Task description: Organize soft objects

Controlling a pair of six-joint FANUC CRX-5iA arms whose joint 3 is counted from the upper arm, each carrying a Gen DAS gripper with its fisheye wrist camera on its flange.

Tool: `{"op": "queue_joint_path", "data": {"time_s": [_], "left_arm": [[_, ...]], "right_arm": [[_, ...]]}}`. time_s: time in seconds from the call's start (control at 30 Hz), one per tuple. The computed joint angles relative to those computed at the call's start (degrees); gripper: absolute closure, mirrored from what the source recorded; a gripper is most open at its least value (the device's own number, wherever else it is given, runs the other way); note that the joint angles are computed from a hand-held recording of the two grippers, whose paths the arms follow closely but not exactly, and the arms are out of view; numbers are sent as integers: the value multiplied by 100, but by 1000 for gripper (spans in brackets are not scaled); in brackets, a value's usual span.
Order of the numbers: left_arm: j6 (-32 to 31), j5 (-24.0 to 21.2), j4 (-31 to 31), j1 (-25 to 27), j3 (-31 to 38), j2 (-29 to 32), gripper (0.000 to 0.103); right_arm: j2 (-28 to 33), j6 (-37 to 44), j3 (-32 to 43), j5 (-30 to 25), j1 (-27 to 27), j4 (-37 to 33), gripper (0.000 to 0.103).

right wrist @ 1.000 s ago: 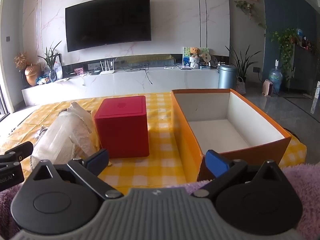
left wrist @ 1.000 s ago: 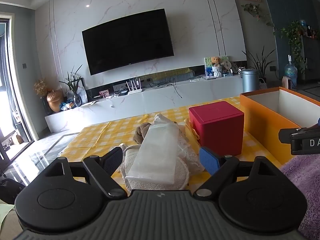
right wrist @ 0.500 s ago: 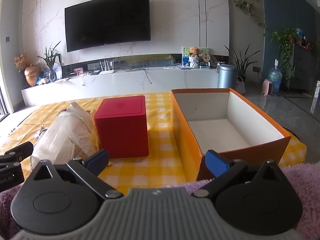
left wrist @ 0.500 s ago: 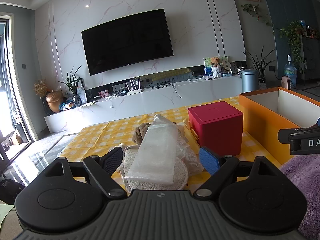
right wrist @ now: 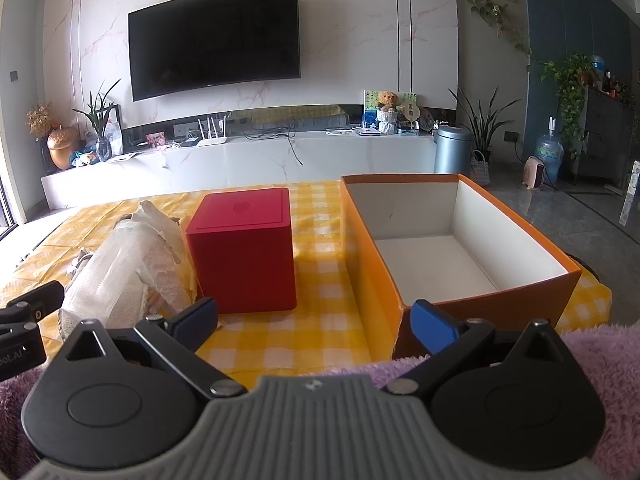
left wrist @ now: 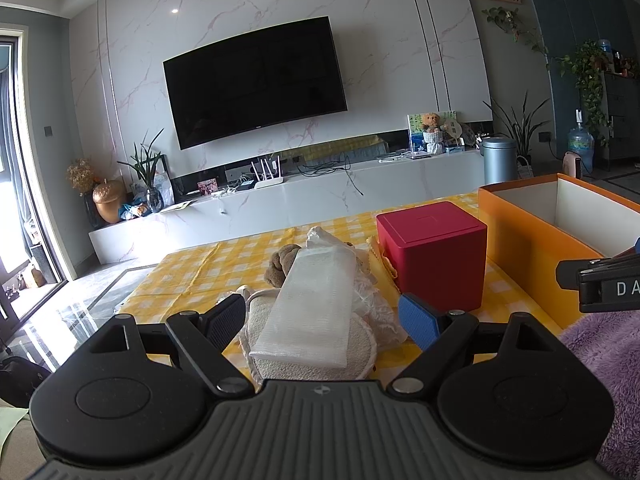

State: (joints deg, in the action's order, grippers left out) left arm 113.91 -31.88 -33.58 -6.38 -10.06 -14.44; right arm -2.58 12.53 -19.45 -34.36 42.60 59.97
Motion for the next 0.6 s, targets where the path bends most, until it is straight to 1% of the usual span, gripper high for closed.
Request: {"op": "queue_joint_path", "data": {"time_s": [0.6], "left_arm": [[-17,-7,23,6,0,-1,2]], "right_arm": [[7,68,33,-49,11,-103,2]]}}
